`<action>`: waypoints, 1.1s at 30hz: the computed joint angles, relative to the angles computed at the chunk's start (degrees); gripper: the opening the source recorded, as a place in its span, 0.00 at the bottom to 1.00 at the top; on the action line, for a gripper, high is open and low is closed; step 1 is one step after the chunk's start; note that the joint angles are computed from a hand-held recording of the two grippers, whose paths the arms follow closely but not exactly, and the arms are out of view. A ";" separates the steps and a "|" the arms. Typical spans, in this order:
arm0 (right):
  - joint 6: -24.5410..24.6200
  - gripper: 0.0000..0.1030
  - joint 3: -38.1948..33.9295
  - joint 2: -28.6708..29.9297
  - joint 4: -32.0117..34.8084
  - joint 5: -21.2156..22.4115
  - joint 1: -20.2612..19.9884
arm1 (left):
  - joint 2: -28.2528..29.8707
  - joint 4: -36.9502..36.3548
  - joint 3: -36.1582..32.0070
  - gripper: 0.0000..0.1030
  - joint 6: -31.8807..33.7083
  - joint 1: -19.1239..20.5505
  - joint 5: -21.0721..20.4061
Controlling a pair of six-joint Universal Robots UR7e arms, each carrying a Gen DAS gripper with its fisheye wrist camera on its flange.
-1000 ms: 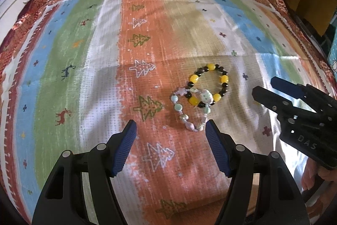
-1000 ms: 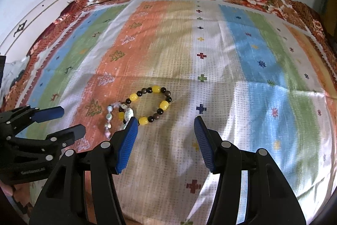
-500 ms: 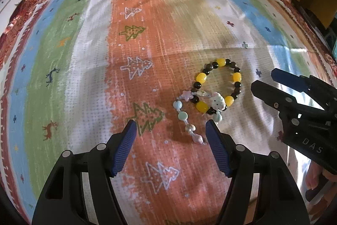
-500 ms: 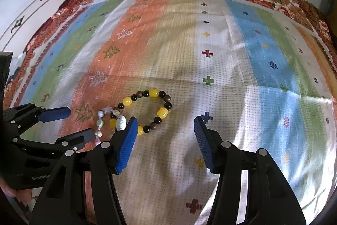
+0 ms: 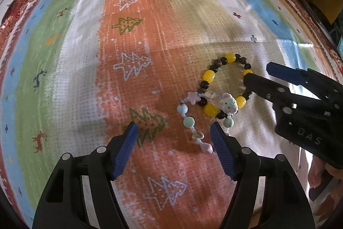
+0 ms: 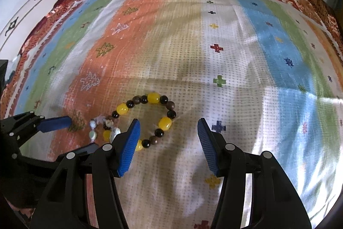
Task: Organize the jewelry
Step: 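Close the left tool on the white-pink bead bracelet while the right tool grasps the yellow-black bracelet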
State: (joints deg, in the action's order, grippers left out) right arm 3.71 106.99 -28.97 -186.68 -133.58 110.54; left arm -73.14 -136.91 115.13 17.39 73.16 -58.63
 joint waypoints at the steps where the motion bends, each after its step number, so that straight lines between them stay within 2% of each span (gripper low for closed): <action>1: 0.25 0.54 -0.17 0.10 0.58 -0.01 -0.16 | 0.00 0.02 -0.05 0.68 0.17 0.10 -0.15; 8: 0.82 0.54 -0.63 0.84 1.72 -1.00 -0.69 | 0.19 -1.24 0.65 0.68 2.43 0.19 0.44; 14: 0.68 0.53 -0.76 0.87 2.40 -1.07 -0.66 | 0.21 -2.12 1.02 0.63 3.83 0.23 0.99; 16: 0.56 0.46 -0.82 0.95 2.65 -1.97 -0.54 | 0.15 -2.55 1.22 0.51 4.15 0.14 1.85; 17: 0.34 0.32 -0.75 0.97 2.50 -2.30 -0.52 | 0.10 -2.82 1.19 0.47 4.38 0.20 2.25; 18: 0.39 0.23 -0.57 0.85 2.41 -2.28 -0.65 | 0.12 -2.72 0.97 0.41 4.40 0.32 2.40; 19: 0.58 0.20 -0.37 0.67 2.38 -1.99 -0.79 | 0.07 -2.44 0.73 0.34 4.50 0.48 2.54; 20: 0.90 0.12 -0.12 0.34 2.71 -1.29 -1.02 | 0.12 -2.63 0.63 0.29 4.88 0.51 3.32; 22: 0.99 0.11 0.26 0.04 2.73 -0.63 -1.14 | 0.20 -2.75 0.33 0.11 5.20 0.75 3.79; 28: 1.79 0.11 1.61 -1.17 3.79 1.15 -0.98 | -0.41 -0.88 -0.83 0.10 4.04 1.50 2.39; 33: 2.28 0.10 2.75 -2.01 3.75 0.38 0.21 | -2.68 -1.25 0.41 0.10 3.59 0.92 2.62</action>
